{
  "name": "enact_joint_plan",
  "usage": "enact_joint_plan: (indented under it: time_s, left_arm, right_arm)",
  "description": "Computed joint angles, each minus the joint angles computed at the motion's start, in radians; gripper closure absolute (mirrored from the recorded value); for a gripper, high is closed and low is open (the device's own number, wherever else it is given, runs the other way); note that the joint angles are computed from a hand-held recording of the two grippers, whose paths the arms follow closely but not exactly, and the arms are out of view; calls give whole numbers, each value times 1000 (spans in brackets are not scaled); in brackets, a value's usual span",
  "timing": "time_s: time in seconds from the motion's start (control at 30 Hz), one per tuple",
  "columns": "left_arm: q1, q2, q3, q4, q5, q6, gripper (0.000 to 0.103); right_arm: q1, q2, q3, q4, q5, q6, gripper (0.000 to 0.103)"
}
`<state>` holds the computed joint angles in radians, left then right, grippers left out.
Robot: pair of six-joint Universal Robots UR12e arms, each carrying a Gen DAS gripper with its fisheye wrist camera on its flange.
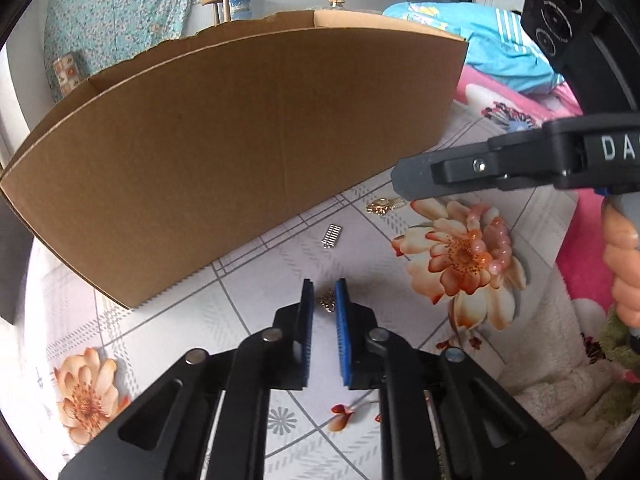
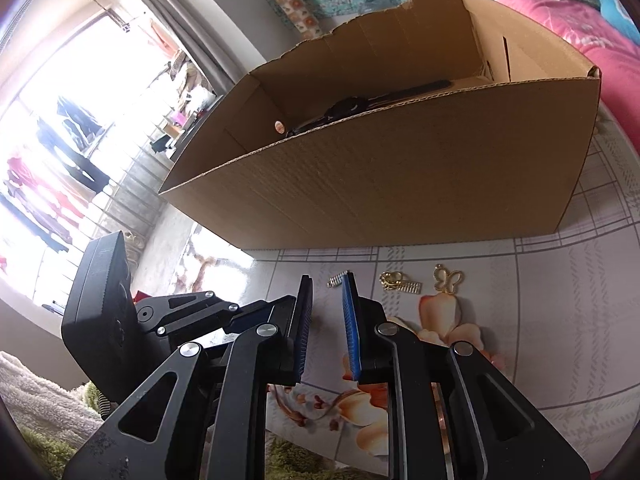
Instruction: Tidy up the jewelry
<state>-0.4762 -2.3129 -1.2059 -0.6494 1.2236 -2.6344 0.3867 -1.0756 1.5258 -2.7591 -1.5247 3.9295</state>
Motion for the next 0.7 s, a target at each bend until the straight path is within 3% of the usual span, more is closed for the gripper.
enact_joint_plan:
  time_s: [0.17,0.33,0.53,0.7]
  left_arm:
    - [-8,-4,3,12,20,1,101]
    - [6,9,-17,39,16,-45,101]
    - [31,12,-18,48,6,-113,101]
    - [39,26,-42,65,-4,-130,101]
  right_arm:
    - [4,-5,3,11,-22,-23,86]
    - [19,13,-42,95,-70,-84,84]
    - [54,67,-145,248,-201,-239,77]
    - [56,103,-201,329,-221,-340,77]
